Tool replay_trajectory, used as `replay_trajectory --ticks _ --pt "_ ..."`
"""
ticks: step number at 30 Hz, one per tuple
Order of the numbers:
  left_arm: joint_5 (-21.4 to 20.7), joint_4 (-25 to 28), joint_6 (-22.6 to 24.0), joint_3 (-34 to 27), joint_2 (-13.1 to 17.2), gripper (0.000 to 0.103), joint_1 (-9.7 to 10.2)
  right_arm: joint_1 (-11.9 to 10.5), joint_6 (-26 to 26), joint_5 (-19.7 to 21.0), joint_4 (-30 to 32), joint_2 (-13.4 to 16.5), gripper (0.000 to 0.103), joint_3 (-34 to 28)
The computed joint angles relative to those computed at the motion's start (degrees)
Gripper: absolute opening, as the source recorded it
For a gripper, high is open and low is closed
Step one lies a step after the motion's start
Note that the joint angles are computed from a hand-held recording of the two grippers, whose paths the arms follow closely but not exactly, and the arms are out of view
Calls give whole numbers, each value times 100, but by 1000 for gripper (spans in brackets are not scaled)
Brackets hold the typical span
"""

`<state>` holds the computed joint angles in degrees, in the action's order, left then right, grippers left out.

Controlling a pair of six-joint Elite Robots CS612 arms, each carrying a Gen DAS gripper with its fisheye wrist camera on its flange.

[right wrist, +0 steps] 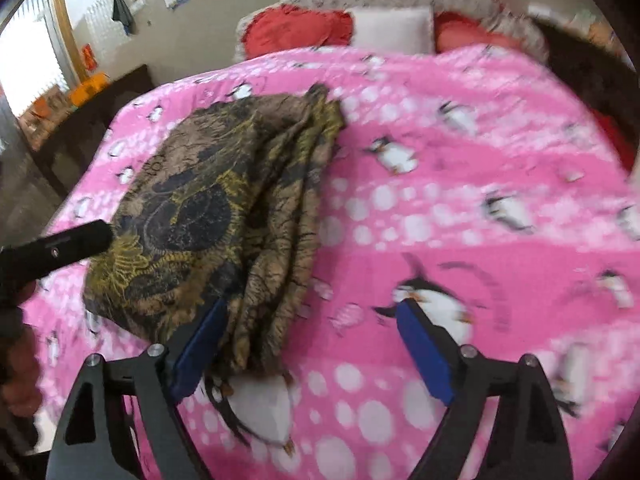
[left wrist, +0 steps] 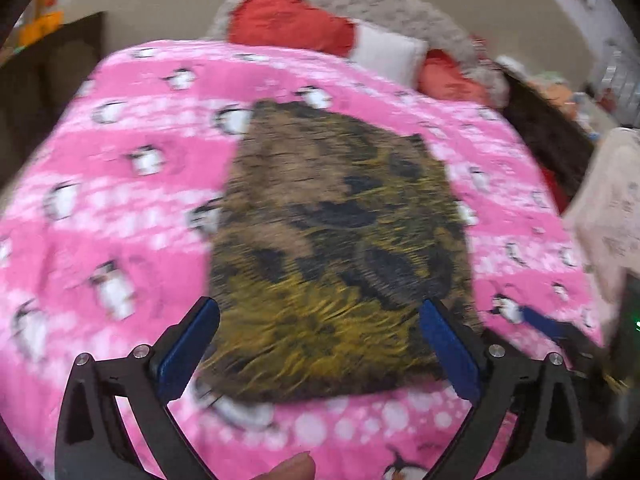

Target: Fold small clothes

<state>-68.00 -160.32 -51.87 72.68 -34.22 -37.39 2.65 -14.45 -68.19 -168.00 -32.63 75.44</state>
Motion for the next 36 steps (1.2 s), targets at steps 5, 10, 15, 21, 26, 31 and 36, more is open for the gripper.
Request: replay_trajectory --ticks 5,10,15,21,26,31,36 --pt "295 419 -325 167 -173 85 -58 -19 -234 -28 -526 -435 90 589" --pt "465 456 -316 304 -275 85 -123 12 -441 -197 -1099 -715 90 1017" --pt "712 568 -261 356 -357 85 -219 22 -391 -226 -1360 -862 90 1216" --pt "911 555 -258 481 -467 85 -333 -10 -153 -190 -1429 -964 90 1366" --pt "1188 486 -183 592 -572 85 -468 -29 -60 -200 -1668 -1084 90 1576" --pt "1575 291 -66 783 -733 85 -629 -94 29 -85 -2013 -1247 90 1834" --pt "1886 106 -8 997 -907 85 -784 -174 226 -31 -2323 -1438 90 2108"
